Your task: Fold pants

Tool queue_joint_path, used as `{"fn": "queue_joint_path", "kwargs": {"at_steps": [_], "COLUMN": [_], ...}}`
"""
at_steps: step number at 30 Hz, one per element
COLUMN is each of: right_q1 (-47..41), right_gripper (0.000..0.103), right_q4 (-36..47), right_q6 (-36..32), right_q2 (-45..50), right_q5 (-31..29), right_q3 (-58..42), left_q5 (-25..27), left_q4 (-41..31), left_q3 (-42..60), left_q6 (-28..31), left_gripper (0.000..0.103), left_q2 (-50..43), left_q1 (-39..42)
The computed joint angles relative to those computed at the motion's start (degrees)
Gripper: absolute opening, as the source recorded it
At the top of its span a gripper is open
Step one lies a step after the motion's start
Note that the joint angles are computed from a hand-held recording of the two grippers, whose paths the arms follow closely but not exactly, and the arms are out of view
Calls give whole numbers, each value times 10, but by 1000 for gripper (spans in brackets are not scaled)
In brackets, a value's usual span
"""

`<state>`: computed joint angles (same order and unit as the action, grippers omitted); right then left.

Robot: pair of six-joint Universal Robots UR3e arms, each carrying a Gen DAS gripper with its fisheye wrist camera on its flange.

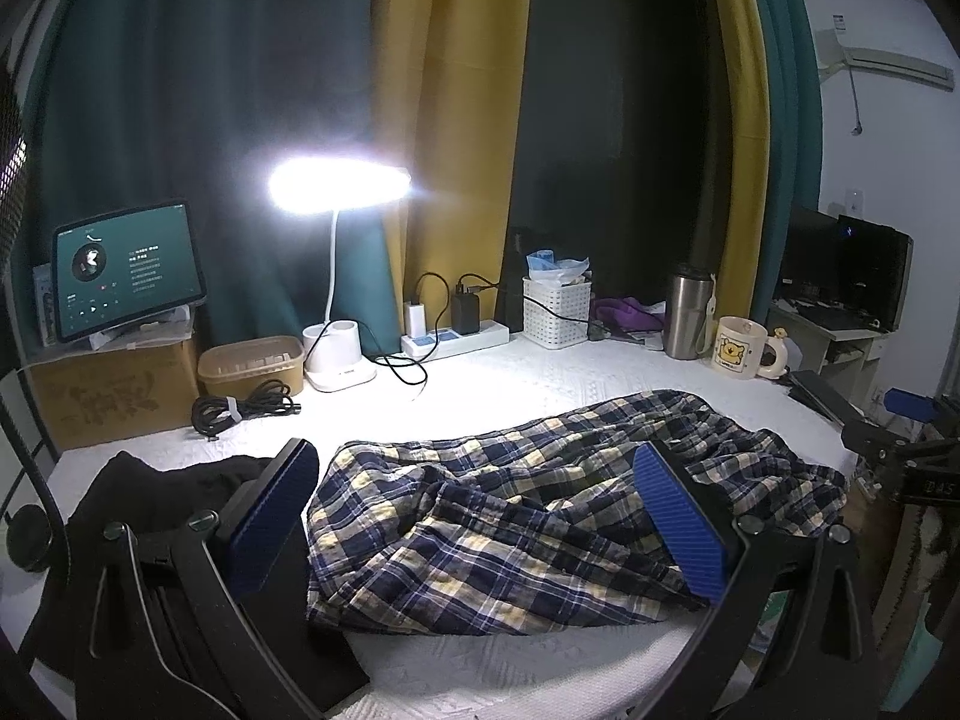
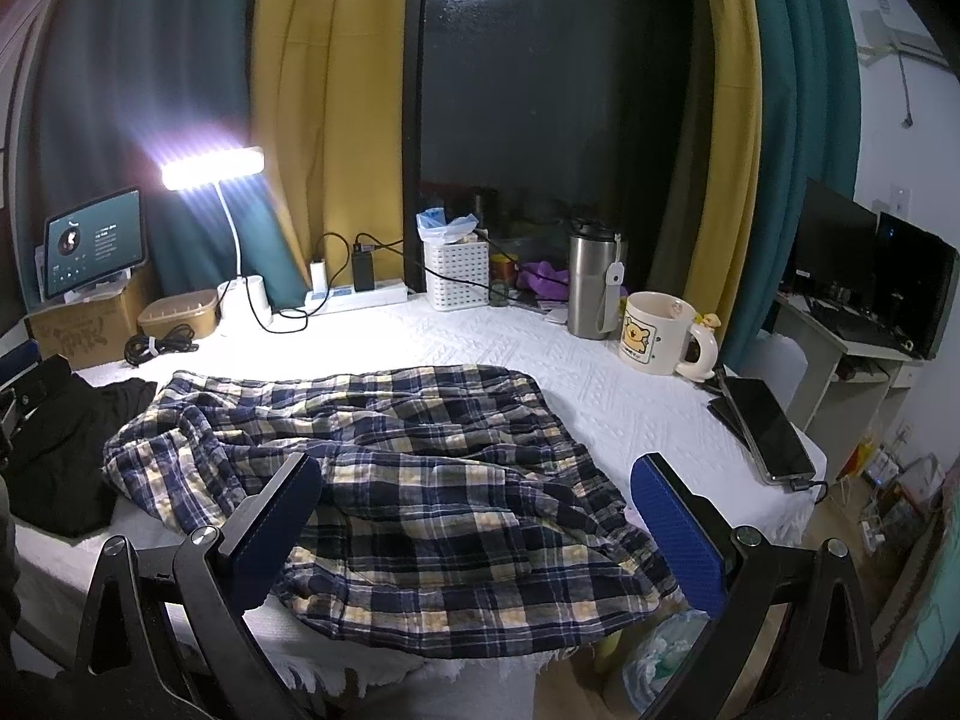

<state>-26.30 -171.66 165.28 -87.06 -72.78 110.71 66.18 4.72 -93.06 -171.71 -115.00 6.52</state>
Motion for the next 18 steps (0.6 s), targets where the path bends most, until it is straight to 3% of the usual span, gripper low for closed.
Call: {"fn": "queue_joint_path", "kwargs": {"at_steps": [18], "right_q1": [8], "right_gripper": [103], "right_q4": [-6], "right_q6": [2], "right_q2": [7], "right_q5": [-2], "right_q3": [-5], "left_q5": [-7], "left_q4": [6], "left_q3": [-2], "left_q6": [-3], "left_gripper": [103], "left_q2": [4], "left_q1": [9]}}
